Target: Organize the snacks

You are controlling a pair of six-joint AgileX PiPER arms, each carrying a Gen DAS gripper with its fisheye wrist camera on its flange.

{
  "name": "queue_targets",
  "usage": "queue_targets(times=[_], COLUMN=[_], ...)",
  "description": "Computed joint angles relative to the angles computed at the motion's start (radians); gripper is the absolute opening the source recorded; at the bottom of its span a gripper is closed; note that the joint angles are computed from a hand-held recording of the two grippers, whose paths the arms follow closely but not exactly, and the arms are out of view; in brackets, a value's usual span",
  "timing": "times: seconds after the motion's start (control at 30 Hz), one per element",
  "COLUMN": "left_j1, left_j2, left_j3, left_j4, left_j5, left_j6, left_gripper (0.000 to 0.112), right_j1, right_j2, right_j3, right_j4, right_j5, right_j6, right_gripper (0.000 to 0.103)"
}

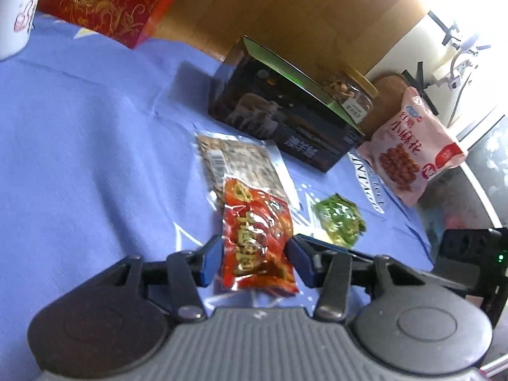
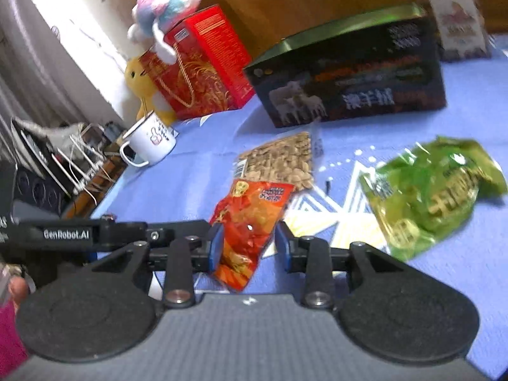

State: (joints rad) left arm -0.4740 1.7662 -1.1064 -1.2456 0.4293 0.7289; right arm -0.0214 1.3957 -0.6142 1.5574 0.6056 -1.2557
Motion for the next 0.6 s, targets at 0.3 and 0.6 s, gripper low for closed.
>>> queue_targets(times=[0.3, 0.6], left_j1=[-0.127, -0.173], left_j2=[0.062, 0.08], left_j3=[-0.078, -0.1], left_j4=[0.006, -0.001], left_j5=[0.02, -0.017], left_j6=[-0.005, -0.008], left_gripper=[0.048, 0.053], right_j1=[-0.288, -0.584], right_j2=[-0.175, -0.024], right_j3=[0.178, 0.225], right_j4=[-0.063, -0.029], right_j5=[0.173, 0.495], right_j6=[-0.013, -0.044], right_gripper=[0.036, 0.022])
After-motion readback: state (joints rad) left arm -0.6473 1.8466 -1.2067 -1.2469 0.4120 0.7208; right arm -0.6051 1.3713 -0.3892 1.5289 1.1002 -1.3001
